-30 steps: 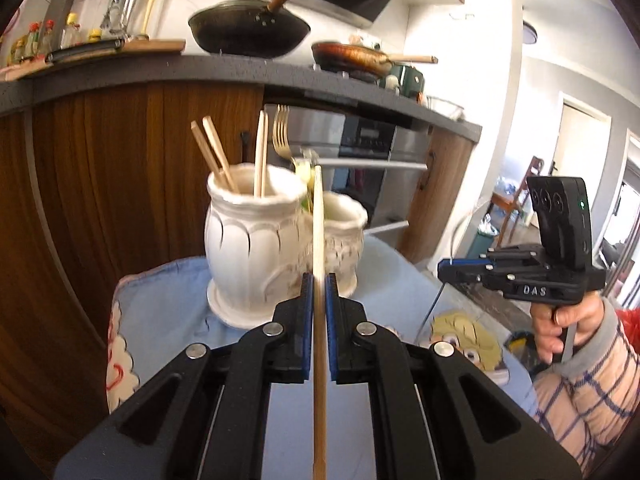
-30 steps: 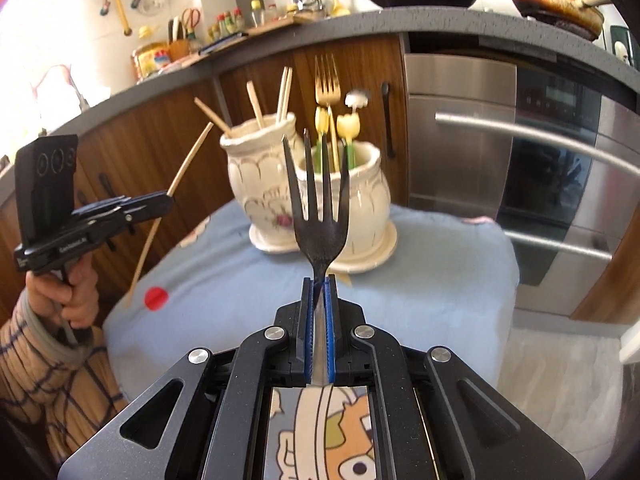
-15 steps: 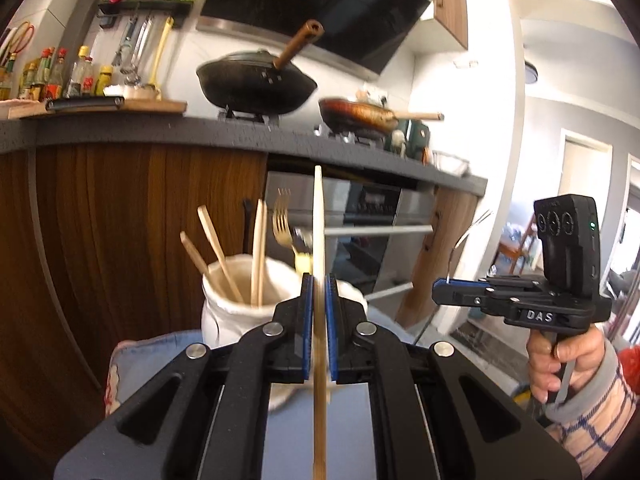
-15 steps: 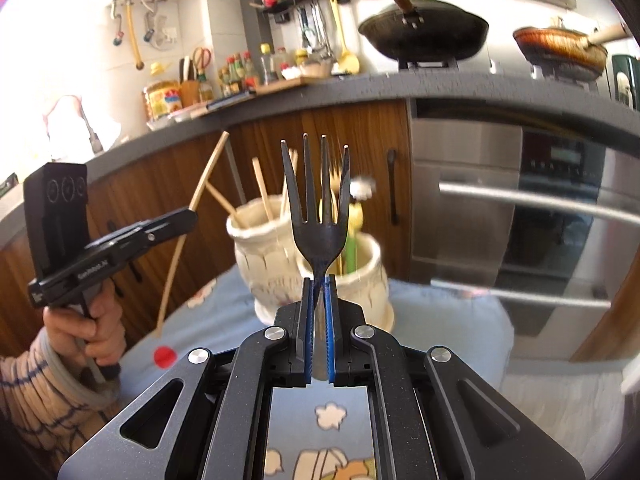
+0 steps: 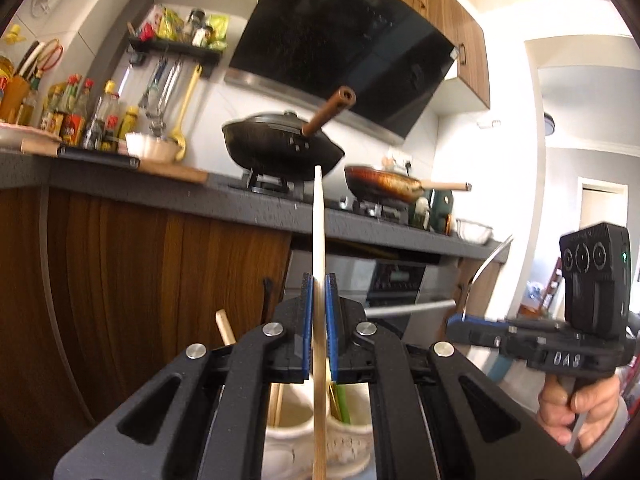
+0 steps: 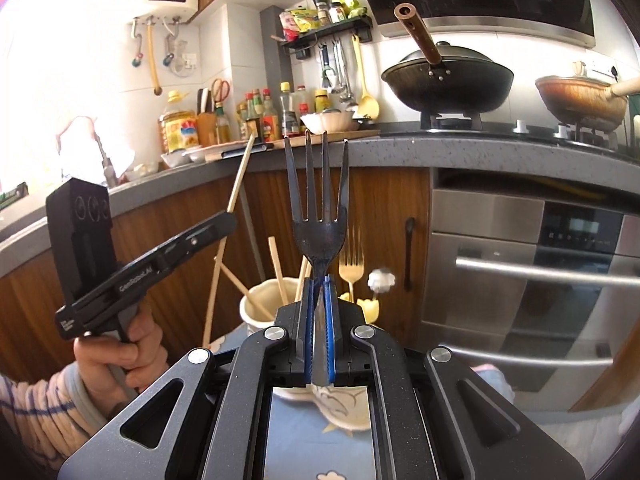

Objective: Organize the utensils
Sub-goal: 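Lift chopstick and silver fork and lower them into the ceramic holder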

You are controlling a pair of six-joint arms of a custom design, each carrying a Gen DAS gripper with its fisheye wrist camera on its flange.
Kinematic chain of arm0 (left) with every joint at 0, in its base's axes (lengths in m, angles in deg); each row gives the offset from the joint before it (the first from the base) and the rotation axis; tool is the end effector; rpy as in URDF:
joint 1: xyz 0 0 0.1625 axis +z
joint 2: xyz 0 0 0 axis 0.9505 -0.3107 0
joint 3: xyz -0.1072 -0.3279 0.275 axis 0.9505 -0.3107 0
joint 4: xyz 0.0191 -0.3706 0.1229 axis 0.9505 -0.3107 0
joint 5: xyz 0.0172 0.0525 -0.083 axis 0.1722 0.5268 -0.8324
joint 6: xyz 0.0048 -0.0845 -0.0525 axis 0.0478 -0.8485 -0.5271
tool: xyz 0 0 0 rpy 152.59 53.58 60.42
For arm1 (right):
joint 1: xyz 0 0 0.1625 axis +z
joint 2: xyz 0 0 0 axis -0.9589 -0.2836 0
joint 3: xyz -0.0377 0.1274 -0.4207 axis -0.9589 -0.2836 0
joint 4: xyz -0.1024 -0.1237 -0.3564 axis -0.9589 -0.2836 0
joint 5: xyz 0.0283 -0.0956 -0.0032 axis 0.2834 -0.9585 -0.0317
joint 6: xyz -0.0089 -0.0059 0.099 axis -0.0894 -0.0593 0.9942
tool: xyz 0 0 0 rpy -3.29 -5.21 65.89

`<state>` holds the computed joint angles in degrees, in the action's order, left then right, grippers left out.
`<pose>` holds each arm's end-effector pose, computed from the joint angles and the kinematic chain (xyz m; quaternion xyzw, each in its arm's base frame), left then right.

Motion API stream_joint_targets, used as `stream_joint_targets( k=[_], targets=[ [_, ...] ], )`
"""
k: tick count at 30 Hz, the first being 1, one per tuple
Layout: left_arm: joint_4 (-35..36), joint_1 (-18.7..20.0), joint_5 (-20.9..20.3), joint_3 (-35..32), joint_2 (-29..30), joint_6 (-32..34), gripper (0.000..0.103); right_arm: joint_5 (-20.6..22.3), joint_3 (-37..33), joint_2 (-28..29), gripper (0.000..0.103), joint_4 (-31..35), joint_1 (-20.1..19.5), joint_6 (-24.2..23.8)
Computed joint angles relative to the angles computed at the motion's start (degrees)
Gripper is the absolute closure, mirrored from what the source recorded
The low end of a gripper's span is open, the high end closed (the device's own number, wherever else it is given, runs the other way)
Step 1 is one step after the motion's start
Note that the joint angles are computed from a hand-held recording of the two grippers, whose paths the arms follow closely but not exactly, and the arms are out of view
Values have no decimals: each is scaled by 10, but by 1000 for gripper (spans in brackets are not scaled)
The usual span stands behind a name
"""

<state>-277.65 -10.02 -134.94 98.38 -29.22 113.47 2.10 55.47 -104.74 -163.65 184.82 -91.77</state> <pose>-0.0792 -0.5271 0.3823 0.2144 0.7029 -0.6519 0.1869 0.3996 -0.6200 0.0734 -0.5201 0.7977 -0.3049 0.0108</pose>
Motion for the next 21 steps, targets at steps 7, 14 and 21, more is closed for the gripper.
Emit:
stream_joint_targets(
  k=[7,14,21],
  targets=[
    [-62,11,-7,-42,39,19,97,-1,-29,17,97,11,0,9],
    [-114,13,2,-68,73,70,97,-4,-49,30,97,16,1,13],
    [-150,16,13,-87,105,113,97,-26,-67,48,97,20,3,10]
  ],
)
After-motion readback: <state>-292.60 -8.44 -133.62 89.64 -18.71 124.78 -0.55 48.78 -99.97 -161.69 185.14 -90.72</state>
